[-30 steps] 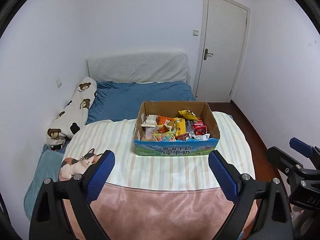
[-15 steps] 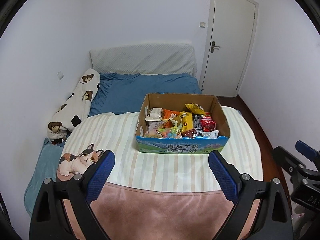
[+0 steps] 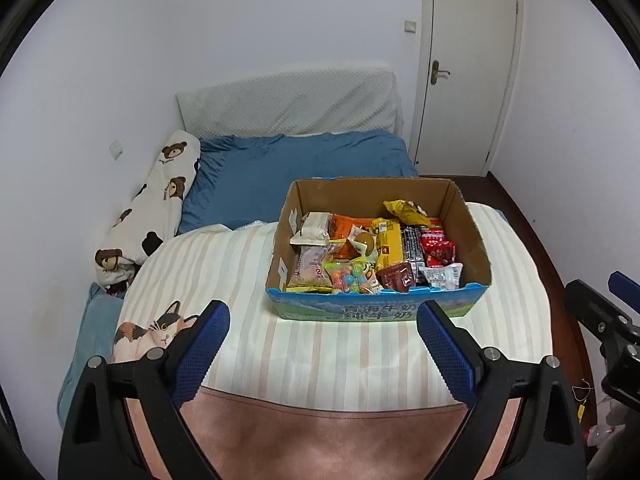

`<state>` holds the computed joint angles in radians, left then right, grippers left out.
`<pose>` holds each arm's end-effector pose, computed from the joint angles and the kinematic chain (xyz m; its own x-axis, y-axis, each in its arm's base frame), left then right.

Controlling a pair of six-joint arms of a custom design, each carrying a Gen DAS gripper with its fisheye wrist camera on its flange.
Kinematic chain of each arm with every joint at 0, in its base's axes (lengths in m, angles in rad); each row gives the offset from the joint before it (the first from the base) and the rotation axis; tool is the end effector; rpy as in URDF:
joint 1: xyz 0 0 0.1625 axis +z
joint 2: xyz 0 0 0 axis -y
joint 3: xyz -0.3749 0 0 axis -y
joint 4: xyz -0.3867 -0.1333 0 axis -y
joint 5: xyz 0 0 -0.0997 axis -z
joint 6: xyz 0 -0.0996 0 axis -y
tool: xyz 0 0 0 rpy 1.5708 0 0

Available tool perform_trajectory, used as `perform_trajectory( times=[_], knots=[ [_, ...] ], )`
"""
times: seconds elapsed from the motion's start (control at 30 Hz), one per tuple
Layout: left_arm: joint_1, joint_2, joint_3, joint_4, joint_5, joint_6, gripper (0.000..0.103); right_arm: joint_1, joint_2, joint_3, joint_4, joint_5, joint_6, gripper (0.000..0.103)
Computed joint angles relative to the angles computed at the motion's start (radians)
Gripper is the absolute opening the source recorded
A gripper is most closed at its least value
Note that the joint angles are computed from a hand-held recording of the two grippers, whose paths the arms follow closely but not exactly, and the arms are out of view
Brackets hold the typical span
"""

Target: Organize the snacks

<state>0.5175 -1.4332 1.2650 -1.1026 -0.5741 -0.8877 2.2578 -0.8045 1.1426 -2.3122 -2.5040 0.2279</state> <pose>-0.3376 -0.4418 0.5175 -0.6774 0.0088 -0.7355 0.4829 0.7596 -0.4357 0.5104 -0.5382 0.2889 -0.7750 0.0304 0.6313 -0.4191 0.7229 -0.5493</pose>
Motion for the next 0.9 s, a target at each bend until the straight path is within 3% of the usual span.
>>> perform_trajectory(
  times=[0.43,0.9],
  knots=[
    [0.129,0.110,-0.069,-0.074,-0.078,0.115,0.096,-0.092,0.109,-0.156,0.151,0.038,0.053,0.101],
    [0.193,0.171,-0.111,-0.108,-0.132,0.184,0.096,-0.136,0.149,-0.221,0.252,0.060,0.108,0.101]
  ],
)
